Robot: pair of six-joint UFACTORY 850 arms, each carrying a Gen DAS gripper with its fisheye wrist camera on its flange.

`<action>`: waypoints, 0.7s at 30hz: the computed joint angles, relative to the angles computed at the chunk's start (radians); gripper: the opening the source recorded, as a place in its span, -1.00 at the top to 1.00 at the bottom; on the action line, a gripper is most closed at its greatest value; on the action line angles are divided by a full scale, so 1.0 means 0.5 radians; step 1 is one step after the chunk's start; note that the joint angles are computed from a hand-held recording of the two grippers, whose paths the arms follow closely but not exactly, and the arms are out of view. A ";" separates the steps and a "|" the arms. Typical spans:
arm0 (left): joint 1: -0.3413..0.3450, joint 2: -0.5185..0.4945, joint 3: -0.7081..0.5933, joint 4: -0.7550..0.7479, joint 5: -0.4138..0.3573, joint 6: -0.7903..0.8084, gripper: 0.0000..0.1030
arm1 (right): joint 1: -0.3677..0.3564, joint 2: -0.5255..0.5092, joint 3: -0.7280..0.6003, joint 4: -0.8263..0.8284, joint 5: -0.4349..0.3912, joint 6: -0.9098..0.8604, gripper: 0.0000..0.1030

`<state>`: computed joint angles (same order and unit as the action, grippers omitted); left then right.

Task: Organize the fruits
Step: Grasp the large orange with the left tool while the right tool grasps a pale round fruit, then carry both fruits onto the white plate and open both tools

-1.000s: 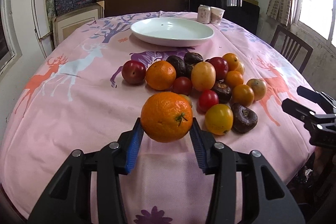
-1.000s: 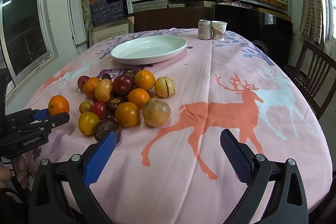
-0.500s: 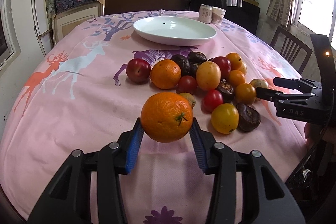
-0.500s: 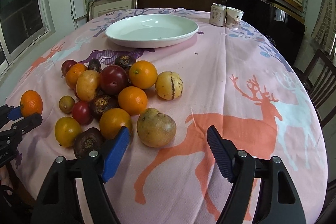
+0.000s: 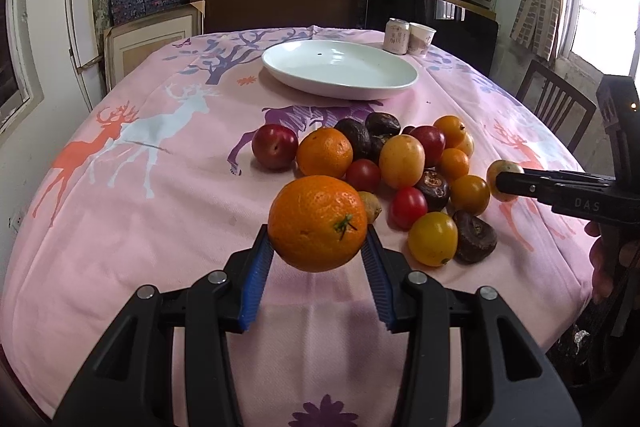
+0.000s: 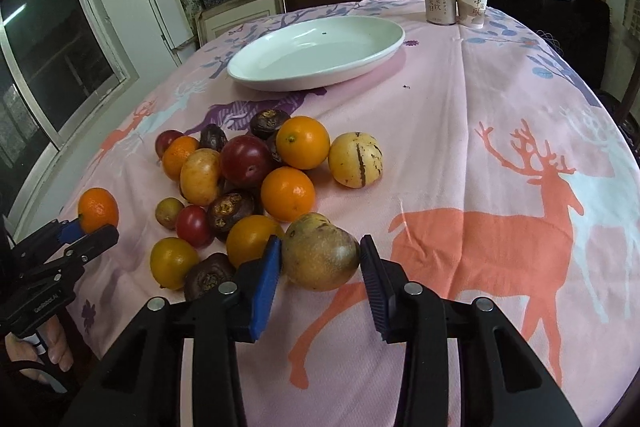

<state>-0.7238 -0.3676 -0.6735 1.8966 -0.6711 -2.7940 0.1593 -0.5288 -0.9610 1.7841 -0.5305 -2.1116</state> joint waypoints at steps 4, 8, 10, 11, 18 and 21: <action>0.043 0.041 -0.017 0.071 0.035 0.032 0.14 | -0.051 0.067 0.014 0.073 -0.105 -0.075 0.22; 0.216 0.082 -0.076 0.312 0.178 -0.022 0.14 | -0.050 0.013 -0.148 -0.061 -0.107 0.113 0.21; 0.319 0.087 -0.148 0.400 0.244 -0.002 0.14 | -0.037 -0.065 -0.304 -0.180 -0.114 0.287 0.21; 0.367 0.074 -0.199 0.434 0.273 0.031 0.14 | -0.024 -0.106 -0.386 -0.239 -0.102 0.384 0.21; 0.727 -0.345 -0.832 0.315 0.740 0.427 0.14 | 0.132 -0.590 -1.192 -0.885 -0.010 1.324 0.21; 0.825 -0.549 -1.076 -0.003 0.876 0.759 0.14 | 0.206 -0.849 -1.586 -1.272 0.006 1.810 0.21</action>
